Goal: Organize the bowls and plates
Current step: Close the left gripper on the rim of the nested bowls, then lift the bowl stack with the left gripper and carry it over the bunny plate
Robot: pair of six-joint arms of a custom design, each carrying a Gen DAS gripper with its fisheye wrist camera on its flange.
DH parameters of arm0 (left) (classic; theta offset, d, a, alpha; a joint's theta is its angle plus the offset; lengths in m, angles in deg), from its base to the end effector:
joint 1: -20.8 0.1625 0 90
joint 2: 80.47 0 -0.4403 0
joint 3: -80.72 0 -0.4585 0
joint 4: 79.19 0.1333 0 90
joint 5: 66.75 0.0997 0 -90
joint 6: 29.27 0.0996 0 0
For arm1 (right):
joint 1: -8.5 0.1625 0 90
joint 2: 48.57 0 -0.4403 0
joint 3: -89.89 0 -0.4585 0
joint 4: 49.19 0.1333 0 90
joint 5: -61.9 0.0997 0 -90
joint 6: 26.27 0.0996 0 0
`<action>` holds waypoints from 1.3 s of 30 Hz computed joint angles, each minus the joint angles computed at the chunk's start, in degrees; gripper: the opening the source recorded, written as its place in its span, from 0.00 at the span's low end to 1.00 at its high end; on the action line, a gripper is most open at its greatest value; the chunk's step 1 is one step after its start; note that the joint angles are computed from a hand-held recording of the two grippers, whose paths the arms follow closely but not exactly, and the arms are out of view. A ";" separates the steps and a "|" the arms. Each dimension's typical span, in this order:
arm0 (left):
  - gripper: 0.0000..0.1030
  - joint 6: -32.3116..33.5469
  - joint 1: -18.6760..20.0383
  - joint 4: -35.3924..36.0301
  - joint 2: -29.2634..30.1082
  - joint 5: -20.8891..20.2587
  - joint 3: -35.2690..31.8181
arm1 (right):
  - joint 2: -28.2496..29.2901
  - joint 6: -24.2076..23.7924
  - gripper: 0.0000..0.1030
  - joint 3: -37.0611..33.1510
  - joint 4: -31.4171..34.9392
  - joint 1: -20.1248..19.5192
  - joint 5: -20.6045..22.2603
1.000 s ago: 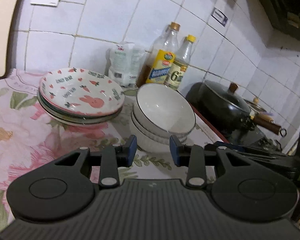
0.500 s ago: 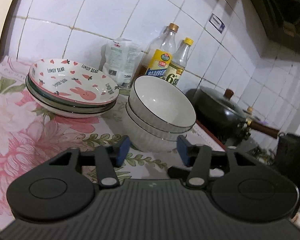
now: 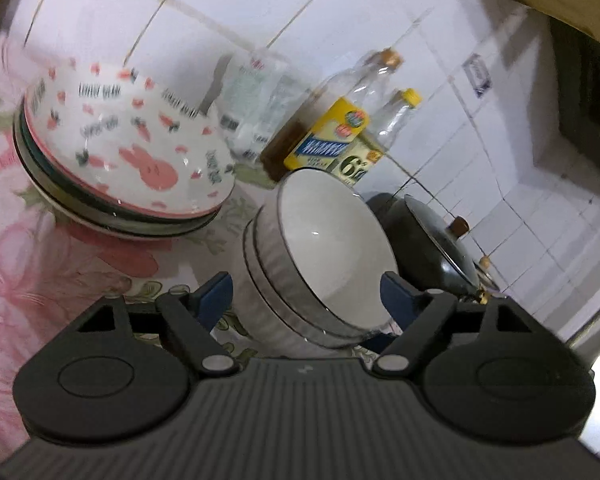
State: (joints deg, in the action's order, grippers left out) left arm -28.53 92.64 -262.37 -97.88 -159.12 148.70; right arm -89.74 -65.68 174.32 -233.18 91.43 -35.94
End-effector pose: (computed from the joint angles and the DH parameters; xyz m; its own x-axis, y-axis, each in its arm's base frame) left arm -0.1428 -0.8499 -0.0656 -0.9376 0.3470 0.0217 0.2415 0.6949 -0.6773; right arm 0.0197 -0.8135 0.1529 -0.7990 -0.2236 0.5582 -0.5557 0.6293 -0.5433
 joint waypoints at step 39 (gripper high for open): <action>0.48 -2.42 -0.86 12.73 1.69 6.07 -5.50 | -0.16 1.65 1.00 -2.56 8.50 -1.25 4.36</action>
